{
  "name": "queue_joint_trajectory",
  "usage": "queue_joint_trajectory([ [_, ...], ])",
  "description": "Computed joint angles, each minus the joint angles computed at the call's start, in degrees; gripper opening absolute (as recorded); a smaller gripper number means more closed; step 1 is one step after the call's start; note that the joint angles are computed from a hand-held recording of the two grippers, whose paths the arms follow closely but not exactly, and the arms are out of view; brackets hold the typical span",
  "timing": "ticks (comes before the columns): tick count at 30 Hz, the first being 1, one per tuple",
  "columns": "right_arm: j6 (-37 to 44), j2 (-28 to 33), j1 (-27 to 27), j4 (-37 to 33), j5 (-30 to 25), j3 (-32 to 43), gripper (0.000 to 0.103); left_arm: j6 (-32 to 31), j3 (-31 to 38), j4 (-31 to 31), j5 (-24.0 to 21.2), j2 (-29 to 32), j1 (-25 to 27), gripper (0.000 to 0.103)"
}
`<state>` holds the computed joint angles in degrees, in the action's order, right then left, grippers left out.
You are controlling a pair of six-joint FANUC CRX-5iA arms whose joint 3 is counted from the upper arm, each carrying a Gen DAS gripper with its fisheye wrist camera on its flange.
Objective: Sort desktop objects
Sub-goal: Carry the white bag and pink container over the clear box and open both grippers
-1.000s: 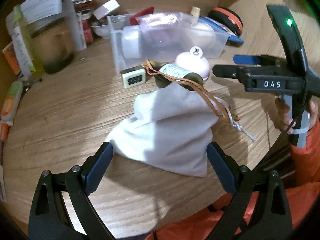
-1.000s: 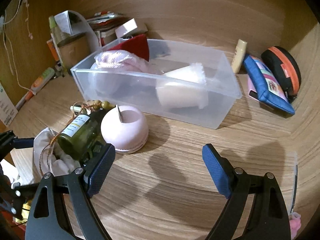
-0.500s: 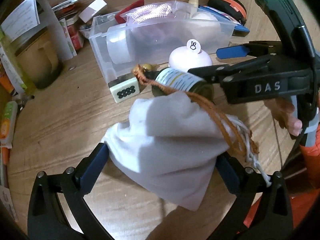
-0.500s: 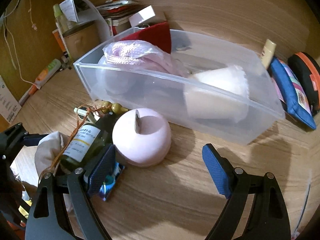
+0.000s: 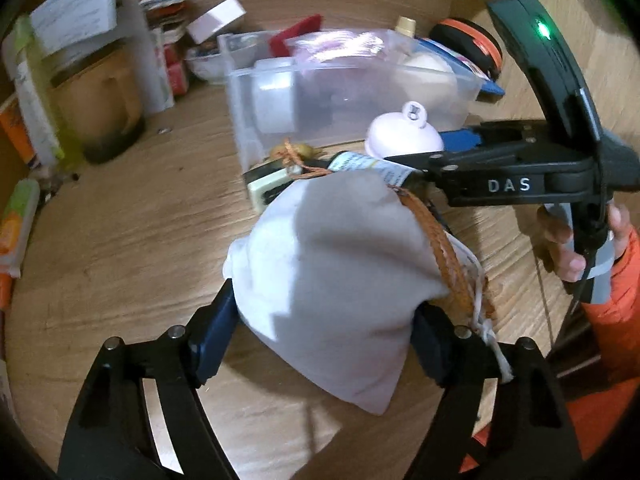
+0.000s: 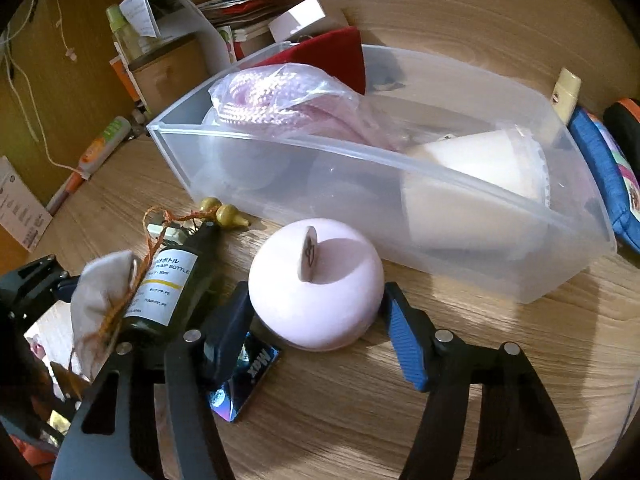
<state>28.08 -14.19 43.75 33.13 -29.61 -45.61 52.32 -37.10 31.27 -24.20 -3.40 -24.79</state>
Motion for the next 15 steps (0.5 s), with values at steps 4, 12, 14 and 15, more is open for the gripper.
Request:
queue_joint_trajectory([
  [4, -2.85, -1.65, -0.01, 2.36, 0.60, -1.60, 0.061, 6.07, 0.19, -6.46, -0.86, -2.36, 1.56, 0.073],
  [12, -7.77, -5.74, 0.55, 6.50, 1.10, -4.62, 0.061, 18.50, 0.39, -16.35, -0.58, -7.96, 4.69, 0.073],
  [14, -8.45, -7.02, 0.73, 6.97, 0.93, -5.24, 0.061, 20.55, 0.54, -17.28, 0.20, -8.74, 5.00, 0.073],
  [15, -8.56, -7.48, 0.78, 7.04, 0.88, -5.44, 0.061, 21.69, 0.57, -18.01, 0.57, -9.48, 5.21, 0.073],
])
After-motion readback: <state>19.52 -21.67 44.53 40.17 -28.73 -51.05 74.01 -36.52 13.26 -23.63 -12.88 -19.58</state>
